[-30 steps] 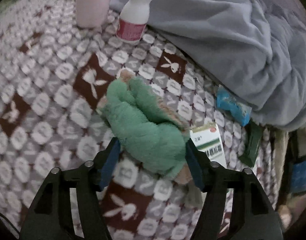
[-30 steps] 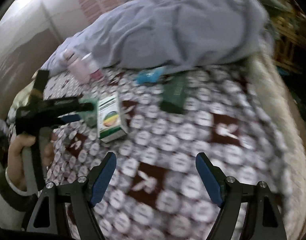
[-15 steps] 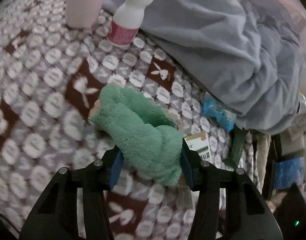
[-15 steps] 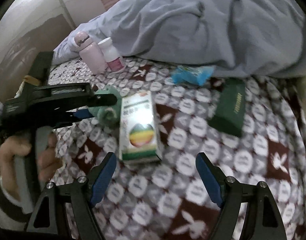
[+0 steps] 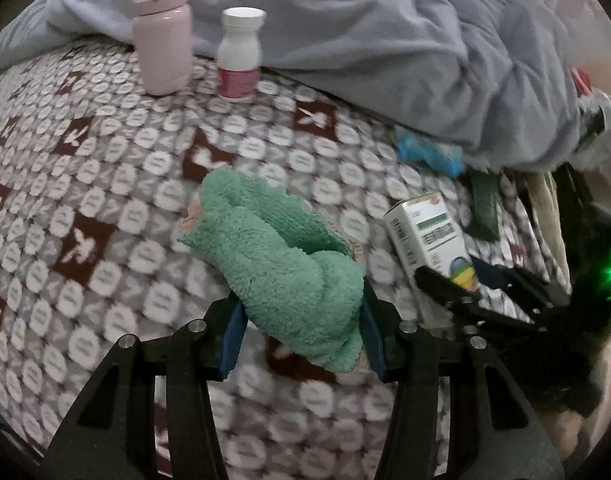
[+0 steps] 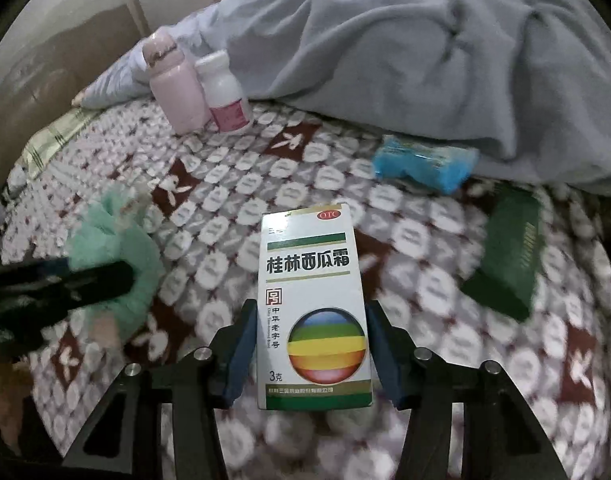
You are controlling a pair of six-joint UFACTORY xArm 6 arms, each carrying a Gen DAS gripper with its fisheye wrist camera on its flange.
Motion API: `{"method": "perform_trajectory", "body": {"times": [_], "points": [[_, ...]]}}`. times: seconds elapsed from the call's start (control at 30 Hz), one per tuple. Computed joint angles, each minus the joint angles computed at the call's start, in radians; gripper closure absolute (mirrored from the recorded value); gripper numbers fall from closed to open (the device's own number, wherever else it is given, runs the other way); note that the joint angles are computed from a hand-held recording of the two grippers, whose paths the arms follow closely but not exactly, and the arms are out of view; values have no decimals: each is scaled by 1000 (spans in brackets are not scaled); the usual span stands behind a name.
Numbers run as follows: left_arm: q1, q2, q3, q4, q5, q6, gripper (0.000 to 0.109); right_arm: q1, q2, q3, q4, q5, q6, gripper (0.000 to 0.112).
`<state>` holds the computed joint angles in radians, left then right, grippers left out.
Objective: Collect trash
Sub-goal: 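Grasp the green towel with left tool while right tool grasps the medicine box, then carry the green towel and medicine box over the white bucket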
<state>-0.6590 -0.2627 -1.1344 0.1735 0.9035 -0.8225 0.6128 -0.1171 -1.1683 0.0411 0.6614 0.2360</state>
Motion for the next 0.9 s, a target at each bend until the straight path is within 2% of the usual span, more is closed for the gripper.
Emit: {"method": "perform_trajectory", "body": {"times": [0.4, 0.9], "points": [[-169, 92, -138, 100, 37, -73, 60, -82, -379, 269, -29, 31, 77, 61], [-304, 212, -302, 183, 110, -97, 60, -164, -616, 406, -41, 97, 117, 61]]}}
